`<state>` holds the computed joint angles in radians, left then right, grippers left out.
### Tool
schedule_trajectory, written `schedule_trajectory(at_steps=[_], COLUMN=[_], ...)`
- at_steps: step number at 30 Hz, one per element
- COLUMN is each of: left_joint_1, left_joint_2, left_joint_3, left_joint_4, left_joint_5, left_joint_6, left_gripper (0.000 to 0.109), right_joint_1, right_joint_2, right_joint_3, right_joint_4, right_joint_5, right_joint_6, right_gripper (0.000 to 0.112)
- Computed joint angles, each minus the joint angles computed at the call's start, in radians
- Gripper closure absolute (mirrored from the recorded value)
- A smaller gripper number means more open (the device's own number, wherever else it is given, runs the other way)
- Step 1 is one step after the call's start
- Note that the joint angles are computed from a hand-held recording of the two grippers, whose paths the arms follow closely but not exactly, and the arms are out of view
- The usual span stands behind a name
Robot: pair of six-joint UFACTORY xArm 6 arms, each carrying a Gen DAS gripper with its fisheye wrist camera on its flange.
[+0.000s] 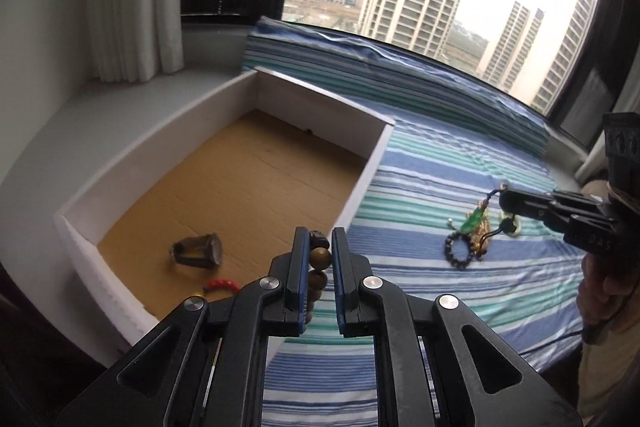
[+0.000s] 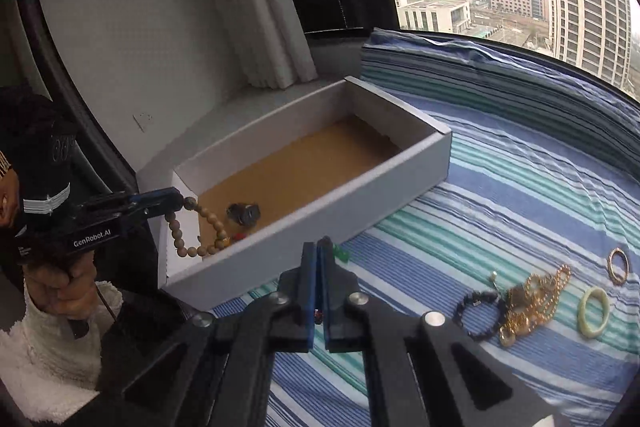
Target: Organize jewelry
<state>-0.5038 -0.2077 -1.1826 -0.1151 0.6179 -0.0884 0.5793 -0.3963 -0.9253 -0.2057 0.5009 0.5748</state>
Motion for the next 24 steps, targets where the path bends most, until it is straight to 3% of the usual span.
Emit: schedule_trajectory(at_steps=[4, 11, 12, 13, 14, 16, 24], left_joint_1=[0.059, 0.108, 0.113, 0.119, 0.123, 0.126, 0.093], left_joint_2=[0.064, 0.129, 0.126, 0.12, 0.11, 0.081, -0.005], left_joint_3=[-0.037, -0.003, 0.012, 0.029, 0.05, 0.1, 0.292], left_joint_4=[0.07, 0.105, 0.11, 0.112, 0.123, 0.159, 0.229], left_joint_5=[-0.004, -0.01, -0.011, -0.015, -0.024, -0.052, -0.184], left_joint_6=[-0.064, -0.113, -0.12, -0.121, -0.128, -0.144, -0.148], left_gripper=[0.1, 0.097, 0.094, 0.08, 0.063, 0.051, 0.043], right_joint_1=[0.001, 0.0, -0.003, -0.004, -0.008, -0.009, 0.013], right_joint_2=[0.263, 0.632, 0.658, 0.669, 0.661, 0.63, 0.346], right_joint_3=[-0.27, -0.658, -0.678, -0.683, -0.658, -0.609, -0.22], right_joint_4=[0.048, 0.22, 0.232, 0.238, 0.246, 0.231, 0.085], right_joint_5=[-0.016, 0.098, 0.099, 0.093, 0.066, 0.042, -0.068], right_joint_6=[-0.09, -0.249, -0.243, -0.231, -0.222, -0.199, -0.073], right_gripper=[0.11, 0.105, 0.088, 0.07, 0.068, 0.068, 0.068])
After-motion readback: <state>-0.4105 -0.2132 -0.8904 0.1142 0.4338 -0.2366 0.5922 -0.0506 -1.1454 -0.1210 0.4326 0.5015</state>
